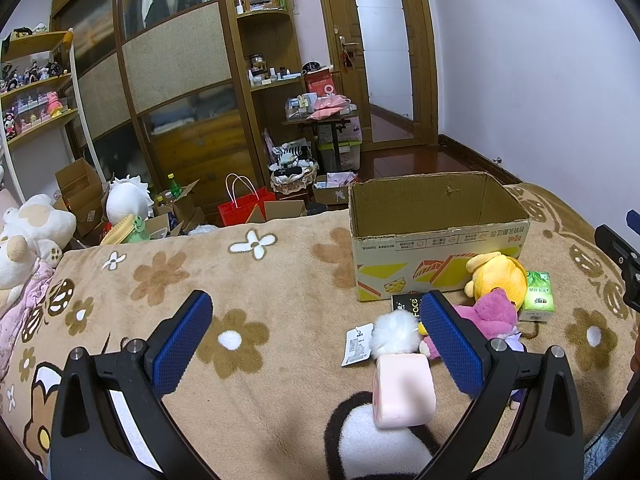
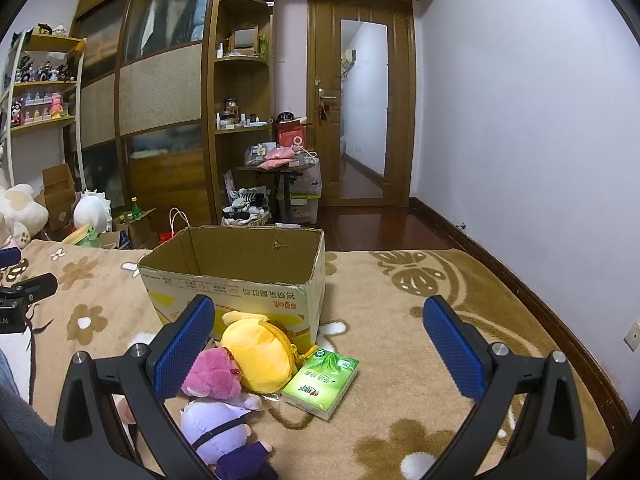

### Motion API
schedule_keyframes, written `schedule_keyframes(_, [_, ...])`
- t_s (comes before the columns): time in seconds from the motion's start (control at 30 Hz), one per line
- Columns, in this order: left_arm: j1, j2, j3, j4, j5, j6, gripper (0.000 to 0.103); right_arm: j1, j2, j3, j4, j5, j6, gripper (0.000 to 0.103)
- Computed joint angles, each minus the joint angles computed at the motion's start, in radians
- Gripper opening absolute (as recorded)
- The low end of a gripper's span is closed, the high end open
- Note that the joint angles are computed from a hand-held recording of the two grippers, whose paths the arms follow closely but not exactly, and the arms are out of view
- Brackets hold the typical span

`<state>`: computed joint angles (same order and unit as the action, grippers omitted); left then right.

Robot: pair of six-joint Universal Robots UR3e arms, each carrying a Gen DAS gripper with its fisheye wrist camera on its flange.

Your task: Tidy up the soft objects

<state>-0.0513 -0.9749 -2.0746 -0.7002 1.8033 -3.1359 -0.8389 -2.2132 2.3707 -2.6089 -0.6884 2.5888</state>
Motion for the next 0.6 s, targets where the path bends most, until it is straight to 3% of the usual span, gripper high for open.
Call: schedule_keyframes(0.6, [0.001,0.001,0.001,-0.004,-0.001,0.000,0.103,0.003,-0.002,-0.011,0.023,-0.001,-0.006,0.103])
